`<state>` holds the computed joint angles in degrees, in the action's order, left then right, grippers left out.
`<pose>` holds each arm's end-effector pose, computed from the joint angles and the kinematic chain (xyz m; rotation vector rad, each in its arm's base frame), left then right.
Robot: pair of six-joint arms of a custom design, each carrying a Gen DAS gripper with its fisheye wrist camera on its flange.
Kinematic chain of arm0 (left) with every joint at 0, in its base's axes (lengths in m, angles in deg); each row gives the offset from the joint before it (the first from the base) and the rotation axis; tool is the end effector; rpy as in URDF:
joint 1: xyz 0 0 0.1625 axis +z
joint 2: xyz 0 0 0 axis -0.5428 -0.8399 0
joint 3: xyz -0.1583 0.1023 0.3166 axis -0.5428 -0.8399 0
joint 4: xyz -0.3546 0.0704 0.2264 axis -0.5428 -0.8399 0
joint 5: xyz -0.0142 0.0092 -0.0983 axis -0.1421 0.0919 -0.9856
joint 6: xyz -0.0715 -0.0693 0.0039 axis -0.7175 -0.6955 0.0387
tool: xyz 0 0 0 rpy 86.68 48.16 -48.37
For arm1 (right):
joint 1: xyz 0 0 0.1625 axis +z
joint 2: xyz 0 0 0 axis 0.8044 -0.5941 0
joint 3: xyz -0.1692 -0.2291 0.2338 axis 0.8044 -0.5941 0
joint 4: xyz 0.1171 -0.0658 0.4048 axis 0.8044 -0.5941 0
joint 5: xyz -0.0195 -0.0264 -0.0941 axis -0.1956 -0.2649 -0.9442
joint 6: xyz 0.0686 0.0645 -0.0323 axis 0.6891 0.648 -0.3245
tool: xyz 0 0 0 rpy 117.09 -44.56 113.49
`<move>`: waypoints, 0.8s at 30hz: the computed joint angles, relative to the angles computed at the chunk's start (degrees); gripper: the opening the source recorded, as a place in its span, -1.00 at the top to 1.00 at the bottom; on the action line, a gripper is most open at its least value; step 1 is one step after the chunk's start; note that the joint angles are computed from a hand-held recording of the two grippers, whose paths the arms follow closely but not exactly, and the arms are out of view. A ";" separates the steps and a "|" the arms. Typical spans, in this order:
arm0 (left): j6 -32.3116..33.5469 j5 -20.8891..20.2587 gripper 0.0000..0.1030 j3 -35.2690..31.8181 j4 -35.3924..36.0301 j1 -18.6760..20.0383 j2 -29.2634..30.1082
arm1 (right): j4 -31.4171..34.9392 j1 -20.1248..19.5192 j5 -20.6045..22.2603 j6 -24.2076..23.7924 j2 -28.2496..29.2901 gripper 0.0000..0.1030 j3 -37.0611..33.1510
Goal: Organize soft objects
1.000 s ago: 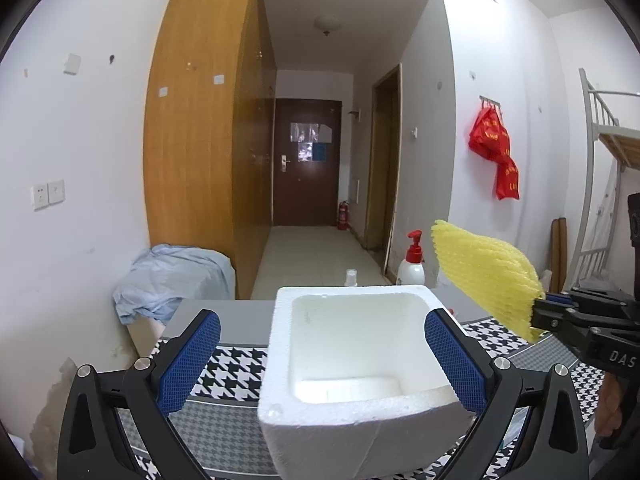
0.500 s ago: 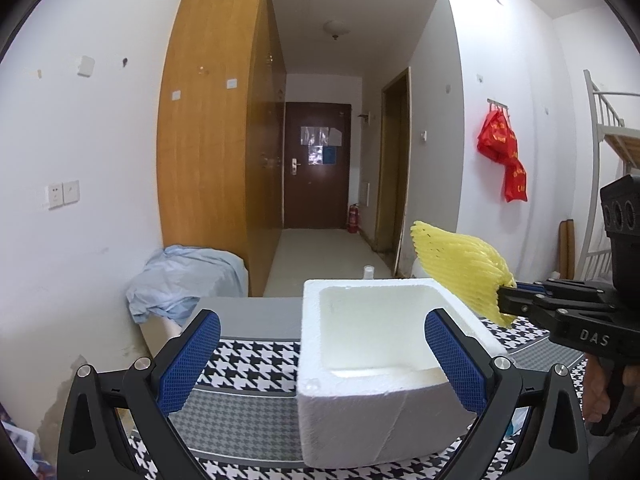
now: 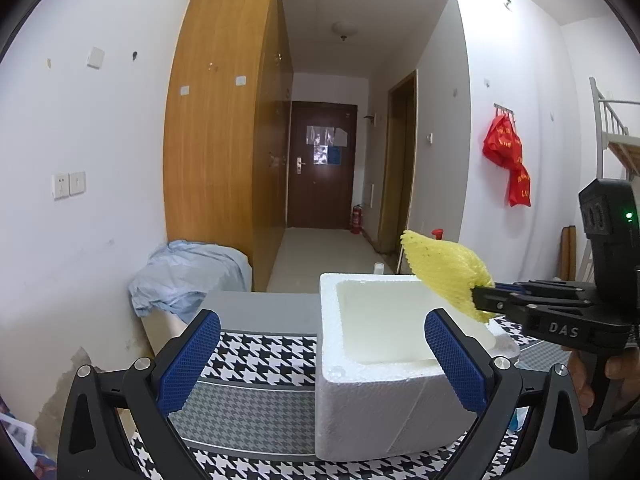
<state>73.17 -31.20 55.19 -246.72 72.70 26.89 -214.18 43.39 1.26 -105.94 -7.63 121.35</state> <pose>-0.3317 -0.5737 0.1542 0.2881 1.8302 -1.5432 0.2435 -0.7395 0.2489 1.5959 -2.5273 0.8404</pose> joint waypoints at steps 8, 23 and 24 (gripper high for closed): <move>-0.86 0.34 -0.98 0.86 -0.23 0.10 -0.51 | -0.87 0.73 -3.14 0.66 1.59 -0.11 -1.11; -0.64 1.15 -0.99 -0.74 -0.14 -0.36 0.73 | -2.56 0.37 -1.30 -0.21 -1.33 -0.41 2.05; -0.73 1.14 -0.98 -0.68 -0.04 -0.44 0.76 | -2.70 0.26 -1.00 -0.19 -1.63 -0.41 2.28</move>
<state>72.44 -30.06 54.51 -246.76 72.26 27.65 -216.88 43.65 0.26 -106.13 -9.27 123.62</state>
